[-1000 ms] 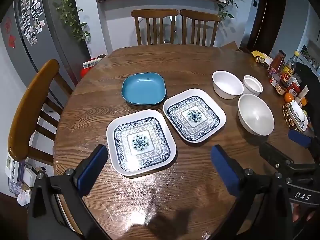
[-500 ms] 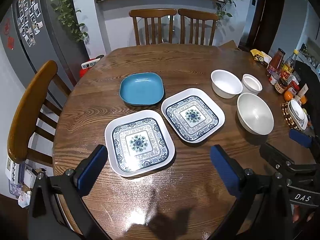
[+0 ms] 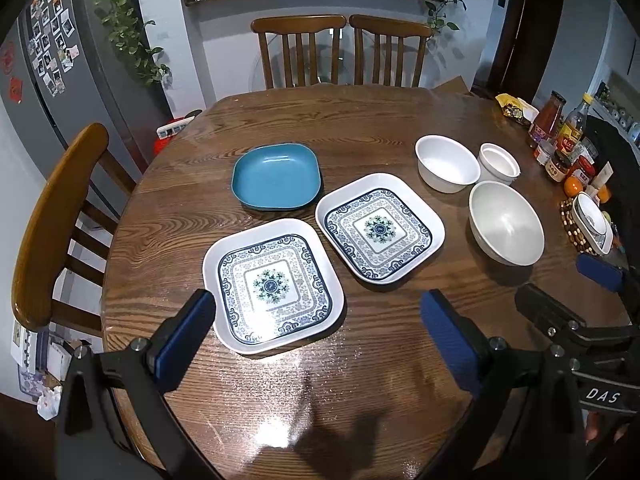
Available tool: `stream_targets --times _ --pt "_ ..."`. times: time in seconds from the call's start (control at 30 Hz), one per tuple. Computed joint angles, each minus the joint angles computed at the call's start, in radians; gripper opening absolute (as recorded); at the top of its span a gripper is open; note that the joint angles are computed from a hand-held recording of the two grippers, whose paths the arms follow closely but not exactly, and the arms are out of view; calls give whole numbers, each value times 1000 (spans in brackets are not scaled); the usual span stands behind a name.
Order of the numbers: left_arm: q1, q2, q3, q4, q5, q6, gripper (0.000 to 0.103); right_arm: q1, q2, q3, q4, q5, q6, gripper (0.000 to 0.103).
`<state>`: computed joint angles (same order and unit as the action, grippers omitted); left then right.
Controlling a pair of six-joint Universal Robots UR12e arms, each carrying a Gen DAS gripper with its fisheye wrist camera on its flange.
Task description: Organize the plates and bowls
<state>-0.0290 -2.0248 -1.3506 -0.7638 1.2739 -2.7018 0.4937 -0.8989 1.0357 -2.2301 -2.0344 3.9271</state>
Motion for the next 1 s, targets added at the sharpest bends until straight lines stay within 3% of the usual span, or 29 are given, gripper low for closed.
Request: stream_targets --times 1.0 --pt "-1 -5 5 -10 -7 9 102 -2 5 -1 7 8 3 103"
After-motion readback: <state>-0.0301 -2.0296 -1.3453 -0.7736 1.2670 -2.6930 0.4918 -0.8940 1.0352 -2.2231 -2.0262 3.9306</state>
